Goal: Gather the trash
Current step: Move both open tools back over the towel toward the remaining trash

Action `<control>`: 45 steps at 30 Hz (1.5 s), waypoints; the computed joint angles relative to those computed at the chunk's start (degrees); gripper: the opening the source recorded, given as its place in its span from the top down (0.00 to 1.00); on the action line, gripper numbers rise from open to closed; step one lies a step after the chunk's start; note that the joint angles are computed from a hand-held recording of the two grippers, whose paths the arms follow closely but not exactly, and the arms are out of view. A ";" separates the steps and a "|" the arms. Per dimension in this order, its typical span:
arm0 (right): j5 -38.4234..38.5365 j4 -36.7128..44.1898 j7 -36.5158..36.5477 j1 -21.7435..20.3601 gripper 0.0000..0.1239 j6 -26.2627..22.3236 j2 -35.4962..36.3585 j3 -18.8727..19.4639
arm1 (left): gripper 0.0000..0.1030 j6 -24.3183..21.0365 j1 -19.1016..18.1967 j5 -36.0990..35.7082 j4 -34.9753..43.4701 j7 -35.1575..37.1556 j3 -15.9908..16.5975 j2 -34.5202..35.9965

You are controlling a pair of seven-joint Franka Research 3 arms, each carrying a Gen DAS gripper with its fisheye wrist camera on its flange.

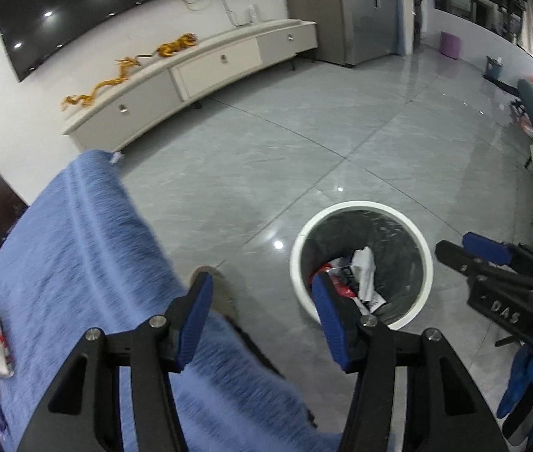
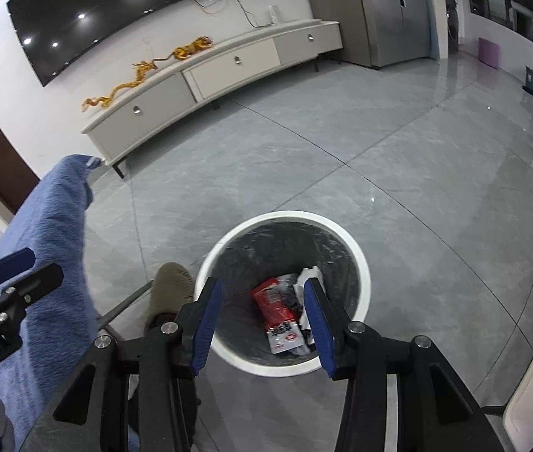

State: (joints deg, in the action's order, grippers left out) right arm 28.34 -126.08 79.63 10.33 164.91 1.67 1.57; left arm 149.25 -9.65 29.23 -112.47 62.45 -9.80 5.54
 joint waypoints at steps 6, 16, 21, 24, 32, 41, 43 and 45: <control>2.76 -0.57 -3.17 1.75 0.65 -0.08 -2.35 1.07 | 0.49 1.70 2.07 3.37 -7.04 -4.53 0.98 -7.10; 5.56 -0.32 -7.48 5.73 0.63 -0.65 -4.75 2.35 | 0.49 5.11 5.71 1.69 -15.91 -5.17 1.15 -16.45; 4.43 -0.22 -7.65 6.96 0.63 -0.93 -5.37 2.70 | 0.49 6.75 7.10 0.71 -18.34 -5.45 0.90 -19.33; 3.59 0.13 -7.37 7.50 0.63 -1.21 -5.45 2.91 | 0.49 7.73 7.96 0.53 -19.81 -5.85 0.82 -21.01; 1.33 1.78 -6.29 8.73 0.62 -2.43 -4.98 3.63 | 0.48 9.73 10.78 0.42 -23.65 -7.42 1.31 -25.24; -2.10 8.83 -6.15 11.44 0.61 -6.24 -0.71 5.75 | 0.48 11.22 16.85 -1.88 -30.52 -7.15 5.10 -30.87; -2.78 11.69 -6.39 12.30 0.61 -7.54 1.17 6.44 | 0.48 11.58 19.58 -1.19 -32.37 -7.59 5.77 -32.43; -2.53 14.74 -7.35 13.11 0.60 -9.00 3.29 7.19 | 0.48 12.15 23.19 -0.05 -34.50 -8.04 6.88 -34.26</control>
